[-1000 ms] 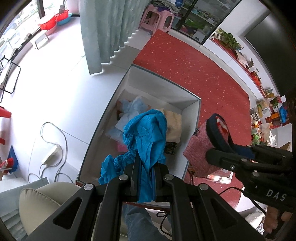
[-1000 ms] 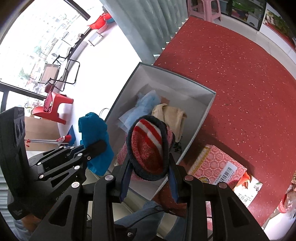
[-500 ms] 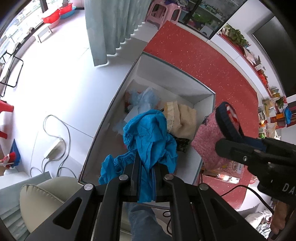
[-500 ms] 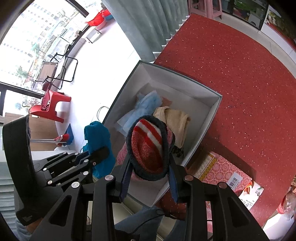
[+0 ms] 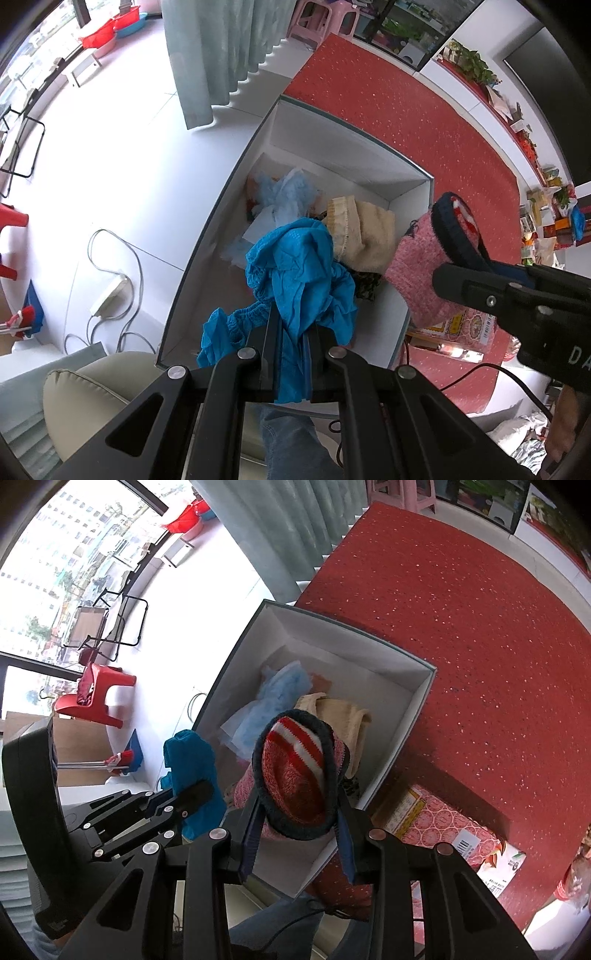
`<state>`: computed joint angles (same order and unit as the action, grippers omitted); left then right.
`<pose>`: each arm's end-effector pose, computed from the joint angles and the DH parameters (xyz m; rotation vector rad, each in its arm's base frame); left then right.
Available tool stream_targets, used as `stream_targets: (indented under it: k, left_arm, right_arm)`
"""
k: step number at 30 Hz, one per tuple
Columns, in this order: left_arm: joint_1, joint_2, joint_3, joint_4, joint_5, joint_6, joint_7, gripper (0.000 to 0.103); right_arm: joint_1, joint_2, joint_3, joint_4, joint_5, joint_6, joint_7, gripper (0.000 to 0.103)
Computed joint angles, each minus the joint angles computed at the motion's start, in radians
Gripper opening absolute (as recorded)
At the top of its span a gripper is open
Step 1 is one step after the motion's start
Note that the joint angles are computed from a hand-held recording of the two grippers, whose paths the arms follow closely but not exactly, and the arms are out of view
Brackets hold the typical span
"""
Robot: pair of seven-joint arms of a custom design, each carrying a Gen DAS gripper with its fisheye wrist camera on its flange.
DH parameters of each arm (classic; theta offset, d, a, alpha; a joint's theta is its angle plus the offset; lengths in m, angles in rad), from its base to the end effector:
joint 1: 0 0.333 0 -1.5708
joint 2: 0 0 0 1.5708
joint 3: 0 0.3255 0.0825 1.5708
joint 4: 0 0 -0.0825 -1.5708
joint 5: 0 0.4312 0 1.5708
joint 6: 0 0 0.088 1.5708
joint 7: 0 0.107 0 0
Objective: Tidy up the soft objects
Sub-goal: 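Lower the blue cloth and striped hat with both tools into the box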
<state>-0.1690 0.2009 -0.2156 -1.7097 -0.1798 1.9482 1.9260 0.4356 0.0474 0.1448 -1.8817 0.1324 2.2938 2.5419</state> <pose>0.6213 -0.2550 0.4704 1.3068 -2.7084 0.2665 0.5435 0.3583 0.5122 -1.4596 2.3559 0.1646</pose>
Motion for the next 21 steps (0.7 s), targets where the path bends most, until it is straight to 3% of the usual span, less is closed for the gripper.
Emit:
stream_targets:
  k: [21]
  left_arm:
    - [0.015,0.061,0.004,0.083,-0.001,-0.036,-0.014,0.009]
  right_arm:
    - [-0.010,-0.006,-0.007,-0.015,-0.017,-0.001,0.023,0.037]
